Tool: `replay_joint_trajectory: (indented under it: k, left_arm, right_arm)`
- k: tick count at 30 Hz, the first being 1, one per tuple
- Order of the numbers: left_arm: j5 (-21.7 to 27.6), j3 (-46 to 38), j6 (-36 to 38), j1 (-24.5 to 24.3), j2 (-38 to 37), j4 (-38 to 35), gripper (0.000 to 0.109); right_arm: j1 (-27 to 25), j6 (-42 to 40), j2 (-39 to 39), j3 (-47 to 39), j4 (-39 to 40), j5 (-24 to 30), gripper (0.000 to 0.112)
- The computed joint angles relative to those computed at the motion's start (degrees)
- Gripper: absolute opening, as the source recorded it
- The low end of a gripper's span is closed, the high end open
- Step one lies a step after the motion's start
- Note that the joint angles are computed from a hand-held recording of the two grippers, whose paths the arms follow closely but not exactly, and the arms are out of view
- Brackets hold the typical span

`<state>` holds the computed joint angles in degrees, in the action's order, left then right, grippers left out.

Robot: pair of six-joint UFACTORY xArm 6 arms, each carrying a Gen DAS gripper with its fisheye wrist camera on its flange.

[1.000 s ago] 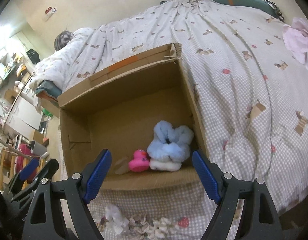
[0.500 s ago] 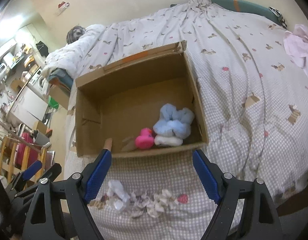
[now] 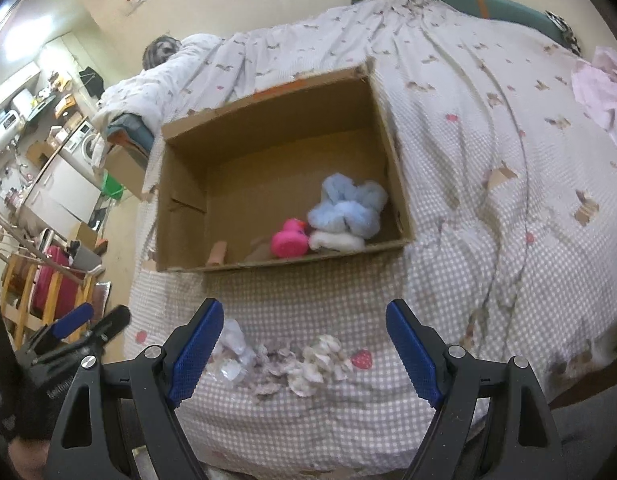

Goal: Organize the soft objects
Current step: 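Move the right gripper back toward the crumpled white paper pieces, then grasp crumpled white paper with the right gripper while the left gripper grasps white tissue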

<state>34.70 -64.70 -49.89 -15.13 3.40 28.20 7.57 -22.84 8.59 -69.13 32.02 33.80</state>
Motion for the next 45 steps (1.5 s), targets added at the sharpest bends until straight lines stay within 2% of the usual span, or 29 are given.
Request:
replay_joint_trajectory:
  k: [2, 6, 7, 8, 9, 11, 17, 20, 22, 24, 26, 28, 35, 40, 42, 45]
  left_arm:
    - [0.1, 0.1, 0.3, 0.4, 0.2, -1.7, 0.082]
    - [0.1, -0.3, 1.9, 1.1, 1.4, -6.3, 0.082]
    - [0.3, -0.5, 2.1, 1.2, 1.7, -7.0, 0.082]
    - [0.4, -0.6, 2.1, 1.2, 1.8, -7.2, 0.082]
    - [0.4, -0.7, 2.1, 1.3, 1.9, -7.4, 0.082]
    - [0.4, -0.8, 2.4, 1.5, 2.1, -8.5, 0.082]
    - [0.6, -1.2, 2.1, 1.9, 2.7, -10.9, 0.082]
    - [0.5, -1.2, 2.4, 2.0, 2.8, -11.2, 0.082]
    - [-0.2, -0.9, 2.8, 2.1, 2.8, -11.7, 0.082]
    - [-0.4, -1.0, 3.3, 2.1, 2.9, -11.8, 0.082]
    - [-0.1, -1.4, 3.4, 2.1, 3.3, -11.8, 0.082]
    - [-0.1, -1.5, 3.6, 2.2, 3.4, -12.5, 0.082]
    - [-0.2, -2.8, 5.5, 2.2, 5.8, -16.7, 0.082]
    - [-1.7, -3.7, 8.7, 2.6, 8.6, -24.7, 0.082]
    - [-1.9, -4.9, 10.3, 2.7, 10.6, -28.4, 0.082]
    - [-1.0, -8.0, 15.5, 2.5, 14.5, -35.6, 0.082]
  right_arm:
    - [-0.9, 3.1, 0.8, -0.6, -2.3, 1.1, 0.088]
    - [-2.6, -3.8, 2.4, -2.6, 5.5, 5.2, 0.088]
    - [-2.9, -3.1, 3.4, -3.3, 4.6, 6.6, 0.088]
    - [-3.2, -1.8, 4.7, -4.2, 3.3, 8.4, 0.085]
    - [-3.4, -1.0, 5.9, -5.1, 2.7, 10.0, 0.076]
    - [-4.1, 2.0, 9.4, -8.2, 0.4, 15.3, 0.071]
    - [-3.4, 5.8, 15.8, -13.5, -3.2, 21.6, 0.071]
    - [-2.1, 6.9, 18.0, -15.4, -4.5, 22.2, 0.07]
    - [-1.4, 6.9, 19.0, -16.1, -4.5, 23.2, 0.059]
    - [-1.0, 7.2, 20.3, -17.3, -4.7, 24.7, 0.038]
    - [-0.7, 7.2, 20.2, -17.1, -5.5, 24.4, 0.024]
    - [-0.4, 6.8, 19.3, -16.2, -5.8, 23.5, 0.02]
    - [-2.7, 4.5, 13.7, -10.9, -1.8, 18.2, 0.019]
    - [-4.1, -2.4, 8.9, -7.0, 7.9, 11.2, 0.019]
    - [-4.6, -5.4, 7.8, -6.6, 9.9, 10.9, 0.019]
    - [-5.5, -5.2, 8.2, -7.1, 10.1, 13.0, 0.019]
